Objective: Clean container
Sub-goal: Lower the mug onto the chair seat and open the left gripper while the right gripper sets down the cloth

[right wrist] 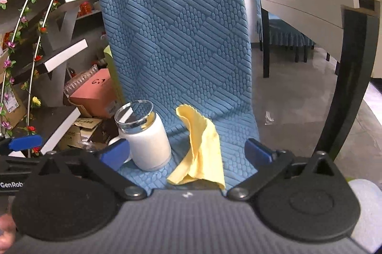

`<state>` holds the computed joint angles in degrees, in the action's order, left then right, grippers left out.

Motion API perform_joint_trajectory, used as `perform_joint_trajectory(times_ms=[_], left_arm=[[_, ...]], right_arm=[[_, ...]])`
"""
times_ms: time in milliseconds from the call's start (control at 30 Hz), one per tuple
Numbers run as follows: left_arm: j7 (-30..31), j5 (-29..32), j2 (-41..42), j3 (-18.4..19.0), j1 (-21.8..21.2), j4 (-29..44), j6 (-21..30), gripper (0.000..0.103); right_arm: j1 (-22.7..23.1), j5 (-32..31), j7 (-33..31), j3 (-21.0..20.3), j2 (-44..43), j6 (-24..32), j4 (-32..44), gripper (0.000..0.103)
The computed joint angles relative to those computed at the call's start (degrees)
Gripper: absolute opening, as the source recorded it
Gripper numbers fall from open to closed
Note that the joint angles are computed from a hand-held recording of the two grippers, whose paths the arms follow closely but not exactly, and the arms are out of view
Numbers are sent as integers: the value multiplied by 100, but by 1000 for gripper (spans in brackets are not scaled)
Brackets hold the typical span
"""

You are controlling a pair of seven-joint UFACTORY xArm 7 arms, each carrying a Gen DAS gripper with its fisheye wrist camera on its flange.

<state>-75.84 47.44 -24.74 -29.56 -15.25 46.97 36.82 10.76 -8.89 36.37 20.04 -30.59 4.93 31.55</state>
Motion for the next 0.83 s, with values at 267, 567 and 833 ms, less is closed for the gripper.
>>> perform_joint_trajectory(times_ms=[267, 567, 833], left_arm=[[-73, 23, 48, 8, -33, 42, 12, 103], [-197, 51, 106, -1, -12, 114, 144, 103], [-152, 81, 121, 54, -106, 132, 108, 103]], right_arm=[[-38, 10, 88, 26, -106, 88, -11, 103], [-187, -88, 287, 129, -114, 188, 24, 103], [-229, -179, 383, 150, -169, 244, -4, 103]])
